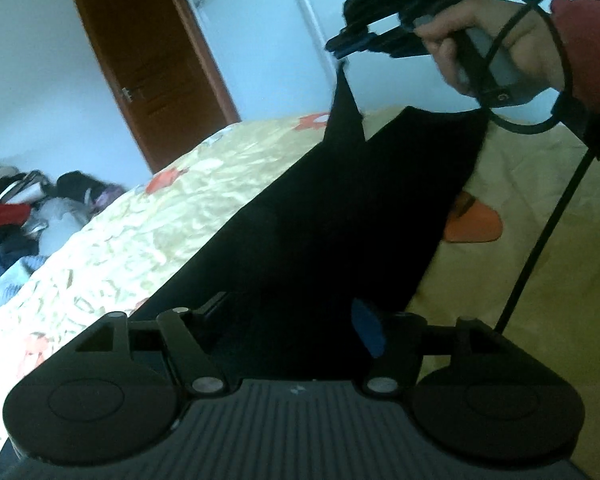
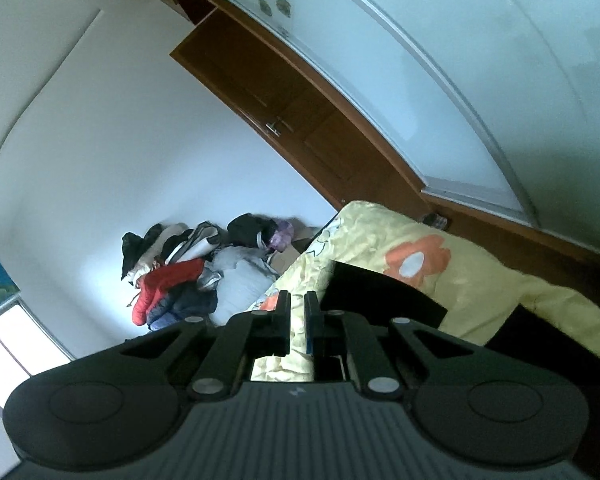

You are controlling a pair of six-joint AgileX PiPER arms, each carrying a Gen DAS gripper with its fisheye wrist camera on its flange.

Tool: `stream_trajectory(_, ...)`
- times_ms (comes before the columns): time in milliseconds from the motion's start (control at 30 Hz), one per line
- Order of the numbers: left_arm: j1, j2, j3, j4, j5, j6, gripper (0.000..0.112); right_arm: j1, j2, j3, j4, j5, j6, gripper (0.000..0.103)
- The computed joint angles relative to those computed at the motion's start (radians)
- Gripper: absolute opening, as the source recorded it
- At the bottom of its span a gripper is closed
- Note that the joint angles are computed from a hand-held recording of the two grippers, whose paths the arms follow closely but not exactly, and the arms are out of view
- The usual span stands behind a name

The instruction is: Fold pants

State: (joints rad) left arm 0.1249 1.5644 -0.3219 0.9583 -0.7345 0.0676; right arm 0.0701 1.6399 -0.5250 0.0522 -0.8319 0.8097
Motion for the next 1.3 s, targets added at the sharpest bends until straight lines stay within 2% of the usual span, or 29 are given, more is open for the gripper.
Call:
stream_trajectory(100,-0.073,0.033,-0.006,-0.153,0.043,0.107,0.070,-0.003,-0.010,0.044,0.020,0.000,0.001,0.007)
stream_trajectory(233,-0.028,0.056,-0.044,-0.049,0.050,-0.046,0.072,-0.050,-0.012,0.078,-0.033,0.117,0.059,0.009)
stream_trajectory(300,-0.023,0.066,-0.041,-0.077,0.037,-0.029,0.079,-0.063,0.006,0.098,-0.039,0.135,0.117,0.015)
stream_trajectory(333,-0.026,0.069,-0.033,-0.105,0.027,-0.005,0.081,-0.072,0.015,0.116,-0.048,0.129,0.158,0.021)
stream_trajectory(367,-0.029,0.074,-0.025,-0.136,0.013,0.026,0.083,-0.081,0.030,0.135,-0.065,0.101,0.194,0.033)
stream_trajectory(433,-0.038,0.076,0.003,-0.201,-0.020,0.093,0.087,-0.094,0.077,0.176,-0.100,-0.002,0.264,0.049)
stream_trajectory(467,-0.042,0.082,0.010,-0.227,-0.034,0.118,0.089,-0.086,0.100,0.194,-0.096,-0.074,0.275,0.055)
stream_trajectory(500,-0.049,0.086,0.013,-0.249,-0.040,0.130,0.092,-0.070,0.111,0.197,-0.075,-0.106,0.255,0.058)
stream_trajectory(567,-0.067,0.089,0.003,-0.276,-0.026,0.125,0.094,-0.055,0.117,0.168,-0.067,-0.090,0.220,0.074)
stream_trajectory(667,-0.088,0.087,-0.031,-0.281,0.027,0.074,0.098,-0.037,0.181,0.099,-0.049,-0.123,0.197,0.078)
stream_trajectory(700,-0.093,0.088,-0.045,-0.269,0.045,0.049,0.098,-0.035,0.201,0.074,-0.034,-0.124,0.174,0.078)
stream_trajectory(733,-0.096,0.089,-0.052,-0.267,0.053,0.038,0.095,-0.037,0.218,0.045,-0.029,-0.120,0.153,0.071)
stream_trajectory(767,-0.095,0.091,-0.062,-0.255,0.059,0.019,0.086,-0.040,0.233,0.018,-0.028,-0.105,0.149,0.031)
stream_trajectory(800,-0.086,0.094,-0.077,-0.203,0.065,-0.031,0.072,-0.051,0.243,-0.009,-0.036,-0.067,0.173,0.006)
stream_trajectory(833,-0.073,0.094,-0.096,-0.125,0.077,-0.103,0.063,-0.060,0.261,-0.022,-0.035,-0.055,0.211,0.003)
stream_trajectory(900,-0.045,0.097,-0.141,0.068,0.096,-0.299,0.025,-0.076,0.273,0.007,-0.059,-0.129,0.251,0.003)
stream_trajectory(967,-0.024,0.100,-0.158,0.135,0.090,-0.392,0.013,-0.059,0.235,0.048,-0.040,-0.179,0.209,0.003)
stream_trajectory(1000,-0.016,0.103,-0.156,0.121,0.078,-0.388,0.009,-0.060,0.209,0.075,-0.056,-0.211,0.203,0.003)
stream_trajectory(1067,0.024,0.104,-0.170,0.186,0.045,-0.480,0.008,-0.058,0.147,0.106,-0.068,-0.210,0.192,0.003)
stream_trajectory(1133,0.061,0.096,-0.192,0.231,0.009,-0.579,0.008,-0.069,0.089,0.104,-0.099,-0.169,0.183,0.003)
stream_trajectory(1233,0.109,0.073,-0.222,0.180,-0.059,-0.644,0.009,-0.089,0.043,0.035,-0.156,-0.057,0.217,0.003)
stream_trajectory(1300,0.156,0.048,-0.233,0.163,-0.134,-0.701,0.012,-0.072,0.014,0.024,-0.138,-0.080,0.201,0.003)
